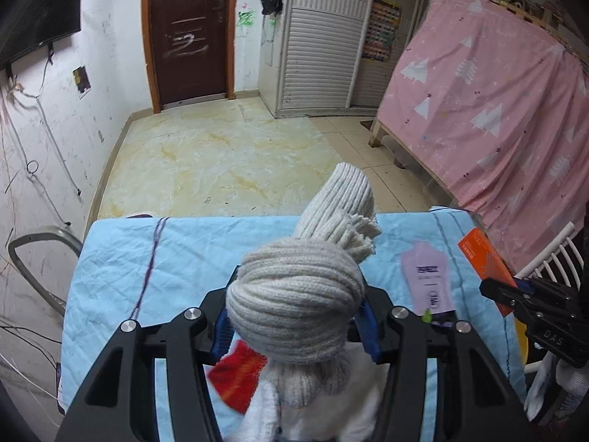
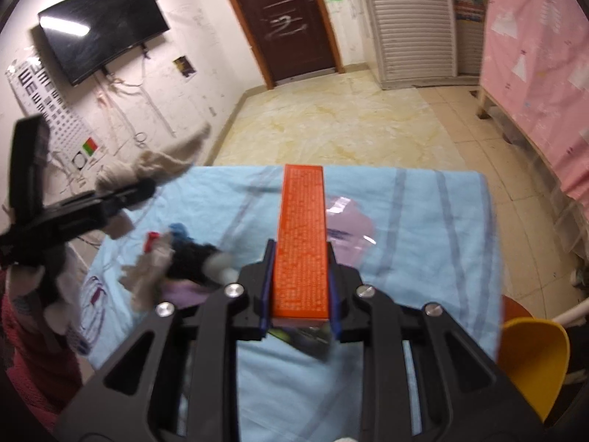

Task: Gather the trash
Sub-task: 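Grasp the knit hat with the left tool while the right tool grasps the orange box, then carry hat and orange box over the yellow bin and open both tools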

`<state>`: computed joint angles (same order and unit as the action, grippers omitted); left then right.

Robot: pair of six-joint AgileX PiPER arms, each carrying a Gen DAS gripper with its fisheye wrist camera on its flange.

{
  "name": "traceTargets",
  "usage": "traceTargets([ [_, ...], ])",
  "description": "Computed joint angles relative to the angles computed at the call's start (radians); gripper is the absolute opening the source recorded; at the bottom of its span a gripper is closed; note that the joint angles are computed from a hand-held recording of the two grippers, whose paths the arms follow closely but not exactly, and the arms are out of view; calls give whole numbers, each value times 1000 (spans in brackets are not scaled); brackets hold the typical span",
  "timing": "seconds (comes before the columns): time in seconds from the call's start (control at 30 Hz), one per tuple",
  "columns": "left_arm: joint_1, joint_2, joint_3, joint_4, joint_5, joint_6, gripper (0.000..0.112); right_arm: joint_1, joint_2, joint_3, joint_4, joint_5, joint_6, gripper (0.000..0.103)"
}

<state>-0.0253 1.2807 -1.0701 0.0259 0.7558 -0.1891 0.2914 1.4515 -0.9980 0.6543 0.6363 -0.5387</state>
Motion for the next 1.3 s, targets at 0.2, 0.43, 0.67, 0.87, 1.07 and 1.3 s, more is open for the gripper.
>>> traceTargets([
  [0.2, -255, 47, -83, 174, 57, -231, 46, -229, -50, 92, 97, 66, -193, 23],
  [0.43, -516, 193, -230, 313, 115, -434, 46, -474, -63, 164, 193, 140, -390, 23],
  [0.67, -692, 365, -411, 344, 180, -489, 46, -728, -14, 197, 256, 217, -580, 23],
  [0.87, -789, 510, -572, 357, 251, -485, 46, -826, 78, 221, 279, 196, -687, 23],
  [1.07, -845, 684, -757, 337, 343, -438, 46, -874, 179, 228, 306, 162, -760, 23],
  [1.3, -882, 874, -976, 263, 434, -378, 46, -912, 234, 248, 297, 74, -809, 23],
])
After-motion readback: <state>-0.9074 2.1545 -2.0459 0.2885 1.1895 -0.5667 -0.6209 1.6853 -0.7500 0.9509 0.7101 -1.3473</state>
